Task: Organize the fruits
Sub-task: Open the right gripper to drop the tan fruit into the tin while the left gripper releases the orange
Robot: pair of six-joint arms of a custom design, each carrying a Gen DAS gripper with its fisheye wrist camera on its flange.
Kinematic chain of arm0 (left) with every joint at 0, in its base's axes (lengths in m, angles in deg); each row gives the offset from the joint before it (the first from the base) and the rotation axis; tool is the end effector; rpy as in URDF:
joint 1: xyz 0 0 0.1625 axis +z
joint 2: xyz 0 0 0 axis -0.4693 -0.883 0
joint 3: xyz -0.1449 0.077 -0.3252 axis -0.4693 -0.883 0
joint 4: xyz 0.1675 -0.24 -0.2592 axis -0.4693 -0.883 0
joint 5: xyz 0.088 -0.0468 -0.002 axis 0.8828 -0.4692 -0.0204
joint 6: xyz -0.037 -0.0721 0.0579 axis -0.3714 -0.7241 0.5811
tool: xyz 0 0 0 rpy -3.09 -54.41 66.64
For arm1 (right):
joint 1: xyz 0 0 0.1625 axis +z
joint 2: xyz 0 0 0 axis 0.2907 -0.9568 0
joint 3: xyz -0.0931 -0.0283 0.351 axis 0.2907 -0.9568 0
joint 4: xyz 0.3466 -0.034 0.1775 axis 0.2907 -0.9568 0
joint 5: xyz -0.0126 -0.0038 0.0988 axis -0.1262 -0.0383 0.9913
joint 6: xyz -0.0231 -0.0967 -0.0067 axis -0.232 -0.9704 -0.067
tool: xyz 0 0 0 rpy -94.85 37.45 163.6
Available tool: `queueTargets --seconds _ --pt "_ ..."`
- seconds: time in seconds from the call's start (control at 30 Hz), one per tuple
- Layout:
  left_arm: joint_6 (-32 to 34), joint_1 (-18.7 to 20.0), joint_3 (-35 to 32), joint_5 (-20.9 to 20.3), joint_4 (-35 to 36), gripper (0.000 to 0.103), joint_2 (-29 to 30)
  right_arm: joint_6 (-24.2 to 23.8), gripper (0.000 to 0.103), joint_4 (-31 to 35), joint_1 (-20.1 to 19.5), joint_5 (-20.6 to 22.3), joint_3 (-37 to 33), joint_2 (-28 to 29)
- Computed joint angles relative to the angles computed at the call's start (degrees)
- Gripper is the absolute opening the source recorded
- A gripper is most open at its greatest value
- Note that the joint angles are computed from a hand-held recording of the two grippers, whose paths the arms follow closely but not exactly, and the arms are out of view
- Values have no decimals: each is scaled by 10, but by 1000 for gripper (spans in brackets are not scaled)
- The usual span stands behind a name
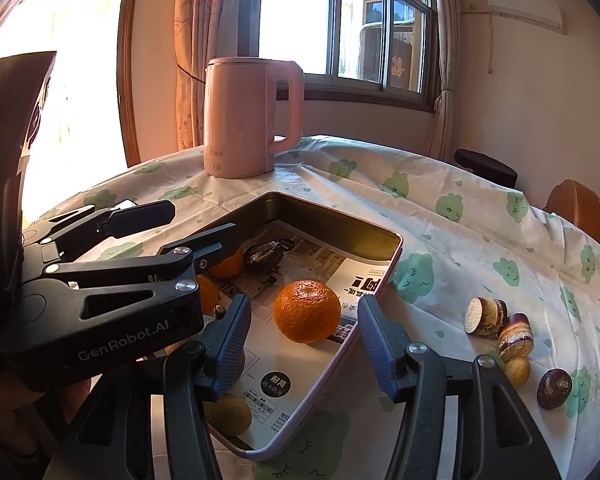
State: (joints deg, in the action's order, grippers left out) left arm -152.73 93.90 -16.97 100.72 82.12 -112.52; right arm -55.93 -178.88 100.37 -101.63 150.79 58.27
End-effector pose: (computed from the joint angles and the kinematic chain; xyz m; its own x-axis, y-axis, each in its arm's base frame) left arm -0.0870 -0.6238 0.2679 -0.6822 0.3820 -0.6234 0.7235 0.4758 -0.5001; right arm 0.3633 -0.5599 -0.0135 -0.6997 -0.1090 0.7061 -0.6343 0.5495 -0.5437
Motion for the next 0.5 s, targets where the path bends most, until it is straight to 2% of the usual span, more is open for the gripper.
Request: queueTargets --seconds 0.17,0.33,0.5 --pt "-1 0 7 -1 -8 75 -5 -5 62 -8 1 0 1 1" --pt "-1 -1 18 -4 -22 82 -13 -10 63 -13 2 -2 -2 4" --pt "-5 -8 30 -7 -30 84 -22 -29 63 -48 7 -5 5 5"
